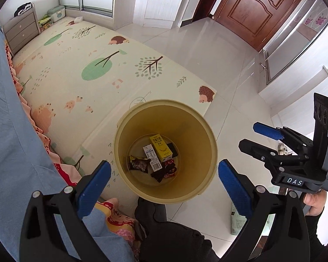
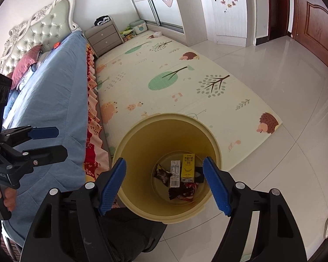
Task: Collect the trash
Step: 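Move both open tools back over the bed toward the remaining items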
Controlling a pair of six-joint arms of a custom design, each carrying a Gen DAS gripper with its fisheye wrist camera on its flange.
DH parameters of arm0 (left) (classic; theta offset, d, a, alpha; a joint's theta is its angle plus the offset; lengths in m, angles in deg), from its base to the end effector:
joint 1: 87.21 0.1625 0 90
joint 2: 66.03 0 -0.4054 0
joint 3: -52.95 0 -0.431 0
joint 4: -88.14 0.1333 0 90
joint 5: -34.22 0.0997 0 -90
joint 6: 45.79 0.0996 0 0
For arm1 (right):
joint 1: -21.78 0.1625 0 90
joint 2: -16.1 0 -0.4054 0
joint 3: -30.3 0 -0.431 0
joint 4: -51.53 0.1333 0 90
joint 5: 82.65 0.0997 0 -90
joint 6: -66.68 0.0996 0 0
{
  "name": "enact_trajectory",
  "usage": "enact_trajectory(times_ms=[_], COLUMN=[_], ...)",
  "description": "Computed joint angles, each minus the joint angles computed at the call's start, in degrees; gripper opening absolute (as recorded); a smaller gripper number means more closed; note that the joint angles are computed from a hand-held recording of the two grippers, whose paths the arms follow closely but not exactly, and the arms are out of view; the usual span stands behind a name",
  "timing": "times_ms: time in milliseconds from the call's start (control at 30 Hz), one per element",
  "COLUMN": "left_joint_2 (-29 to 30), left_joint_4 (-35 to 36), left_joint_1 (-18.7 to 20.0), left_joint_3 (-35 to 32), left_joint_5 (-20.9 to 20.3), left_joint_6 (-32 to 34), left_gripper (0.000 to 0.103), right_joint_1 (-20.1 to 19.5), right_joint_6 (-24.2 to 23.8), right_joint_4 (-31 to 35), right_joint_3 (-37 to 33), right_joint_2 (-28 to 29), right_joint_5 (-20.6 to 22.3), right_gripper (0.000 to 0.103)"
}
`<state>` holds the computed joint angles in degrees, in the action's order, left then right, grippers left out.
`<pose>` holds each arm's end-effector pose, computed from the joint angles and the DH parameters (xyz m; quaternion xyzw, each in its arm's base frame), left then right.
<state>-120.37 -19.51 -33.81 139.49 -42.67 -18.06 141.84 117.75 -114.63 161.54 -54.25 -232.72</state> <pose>-0.2762 -0.6334 0.1433 0.5369 0.8265 0.1167 0.1226 0.2687 -0.3705 0.1460 -0.2218 -0.8315 0.4100 0.3021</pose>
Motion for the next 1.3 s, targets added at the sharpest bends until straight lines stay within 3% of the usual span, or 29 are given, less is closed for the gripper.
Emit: enact_trajectory(times_ms=[200, 533, 867, 1300], left_joint_2=[-4.07, -10.31, -12.69, -11.25], left_joint_4=[0.17, 0.1, -1.53, -1.36], left_joint_1=[1.71, 8.2, 14.96, 23.09], left_joint_3=[-1.43, -7.44, -17.43, -31.67], left_joint_5=[-1.22, 1.08, 6.08, 8.73], left_joint_6=[1.3, 1.45, 2.81, 2.79], left_gripper=[0.098, 0.098, 0.098, 0.098], right_joint_1=[3.32, 5.86, 7.04, 8.36], right_joint_6=[-5.66, -20.26, -34.28, -42.48], right_joint_4=[-2.39, -4.94, -3.24, 9.98], right_joint_3=[-6.14, -21.88, -43.78, -73.46], right_joint_2=[4.69, 16.6, 32.4, 51.65], right_joint_5=[-1.23, 3.95, 14.85, 26.23], right_gripper=[0.071, 0.071, 0.071, 0.071])
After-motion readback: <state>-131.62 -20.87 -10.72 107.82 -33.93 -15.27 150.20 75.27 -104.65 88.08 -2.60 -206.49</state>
